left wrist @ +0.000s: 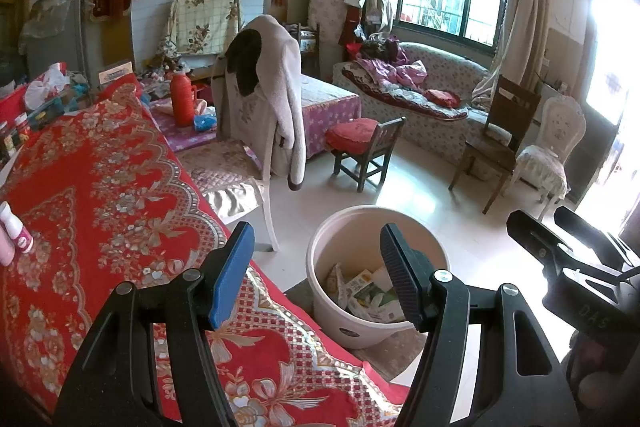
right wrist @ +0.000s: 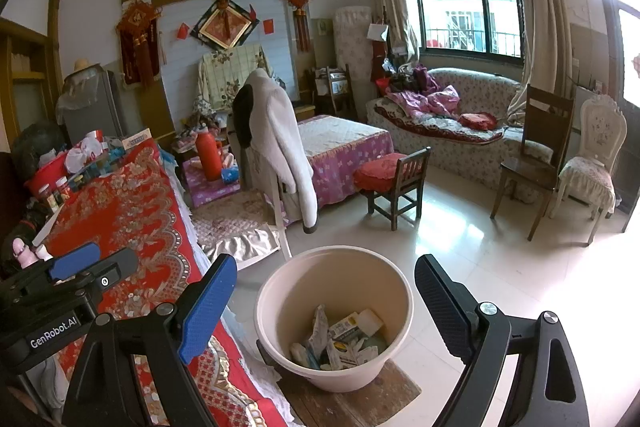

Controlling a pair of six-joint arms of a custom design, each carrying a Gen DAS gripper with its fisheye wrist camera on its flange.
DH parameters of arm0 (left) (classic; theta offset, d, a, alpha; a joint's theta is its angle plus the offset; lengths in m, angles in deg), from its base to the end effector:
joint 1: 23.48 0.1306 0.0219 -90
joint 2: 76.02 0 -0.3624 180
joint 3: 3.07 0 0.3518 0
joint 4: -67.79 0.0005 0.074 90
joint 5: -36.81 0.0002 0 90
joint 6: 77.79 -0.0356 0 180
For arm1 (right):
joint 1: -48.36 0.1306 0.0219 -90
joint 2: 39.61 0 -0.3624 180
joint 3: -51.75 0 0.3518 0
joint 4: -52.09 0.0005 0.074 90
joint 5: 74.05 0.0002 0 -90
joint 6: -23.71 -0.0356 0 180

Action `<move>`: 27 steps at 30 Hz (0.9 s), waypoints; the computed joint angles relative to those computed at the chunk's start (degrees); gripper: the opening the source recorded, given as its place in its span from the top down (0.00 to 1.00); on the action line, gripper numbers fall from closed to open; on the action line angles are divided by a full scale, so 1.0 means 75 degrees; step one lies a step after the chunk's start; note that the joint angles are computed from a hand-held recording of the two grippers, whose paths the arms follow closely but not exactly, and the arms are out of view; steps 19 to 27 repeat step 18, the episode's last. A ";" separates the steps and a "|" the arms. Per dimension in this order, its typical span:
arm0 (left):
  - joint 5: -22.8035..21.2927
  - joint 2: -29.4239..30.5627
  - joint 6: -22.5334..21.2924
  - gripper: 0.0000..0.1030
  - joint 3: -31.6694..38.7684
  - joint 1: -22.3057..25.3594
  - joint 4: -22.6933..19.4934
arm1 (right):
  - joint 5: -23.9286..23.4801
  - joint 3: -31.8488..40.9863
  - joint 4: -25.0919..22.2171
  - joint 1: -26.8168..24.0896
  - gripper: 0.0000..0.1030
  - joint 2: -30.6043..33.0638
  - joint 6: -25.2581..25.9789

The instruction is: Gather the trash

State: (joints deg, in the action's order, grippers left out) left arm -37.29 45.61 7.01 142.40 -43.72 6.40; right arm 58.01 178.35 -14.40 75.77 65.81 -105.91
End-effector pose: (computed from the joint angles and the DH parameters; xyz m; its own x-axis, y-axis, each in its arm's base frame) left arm 0.5776 -0.2239 0.5152 -0.5208 0.2849 -0.8047 0.5861 0.8047 -0.0944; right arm 0.4700 0.2163 0.5355 -0.4374 0.3065 -0.8454 0.4613 0.8835 0.0816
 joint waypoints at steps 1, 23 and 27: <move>0.0009 0.0006 -0.0014 0.37 -0.0012 -0.0004 0.0001 | -0.0003 -0.0006 -0.0005 -0.0003 0.14 -0.0002 -0.0002; 0.0211 0.0259 -0.0105 0.37 0.0200 0.0184 -0.0187 | -0.0260 -0.0606 0.0171 0.0083 0.14 -0.0083 -0.0021; 0.0211 0.0259 -0.0105 0.37 0.0200 0.0184 -0.0187 | -0.0260 -0.0606 0.0171 0.0083 0.14 -0.0083 -0.0021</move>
